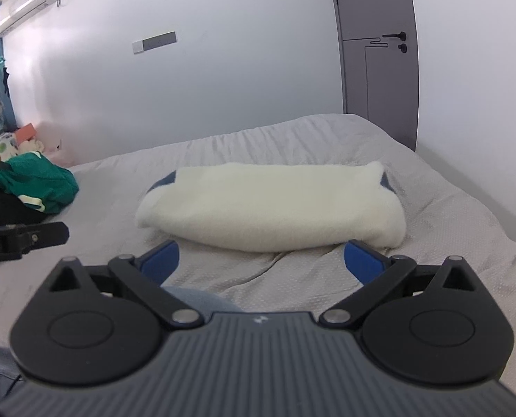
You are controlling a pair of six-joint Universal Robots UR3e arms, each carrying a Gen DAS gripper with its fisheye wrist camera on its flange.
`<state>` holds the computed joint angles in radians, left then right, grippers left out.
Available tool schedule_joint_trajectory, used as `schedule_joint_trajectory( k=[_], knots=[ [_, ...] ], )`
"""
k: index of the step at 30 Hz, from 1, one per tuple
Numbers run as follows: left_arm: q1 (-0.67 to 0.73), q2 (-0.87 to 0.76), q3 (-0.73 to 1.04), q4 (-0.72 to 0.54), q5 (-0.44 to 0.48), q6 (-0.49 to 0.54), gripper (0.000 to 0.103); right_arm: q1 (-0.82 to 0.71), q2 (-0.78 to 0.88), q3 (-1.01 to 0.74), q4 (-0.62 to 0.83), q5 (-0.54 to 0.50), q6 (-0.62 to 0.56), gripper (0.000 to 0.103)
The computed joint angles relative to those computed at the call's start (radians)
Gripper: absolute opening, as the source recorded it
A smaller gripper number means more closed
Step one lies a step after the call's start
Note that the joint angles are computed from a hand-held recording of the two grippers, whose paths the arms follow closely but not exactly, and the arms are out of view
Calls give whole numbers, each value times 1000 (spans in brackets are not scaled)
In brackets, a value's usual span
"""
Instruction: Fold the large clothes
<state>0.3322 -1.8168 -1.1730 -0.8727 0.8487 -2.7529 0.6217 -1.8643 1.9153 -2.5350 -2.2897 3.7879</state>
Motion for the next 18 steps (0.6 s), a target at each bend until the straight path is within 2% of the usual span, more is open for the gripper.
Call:
schedule_joint_trajectory(
  k=[18],
  knots=[
    [20, 8, 0, -30, -41, 27, 103, 5, -5, -7, 38, 2, 31, 103]
  ],
)
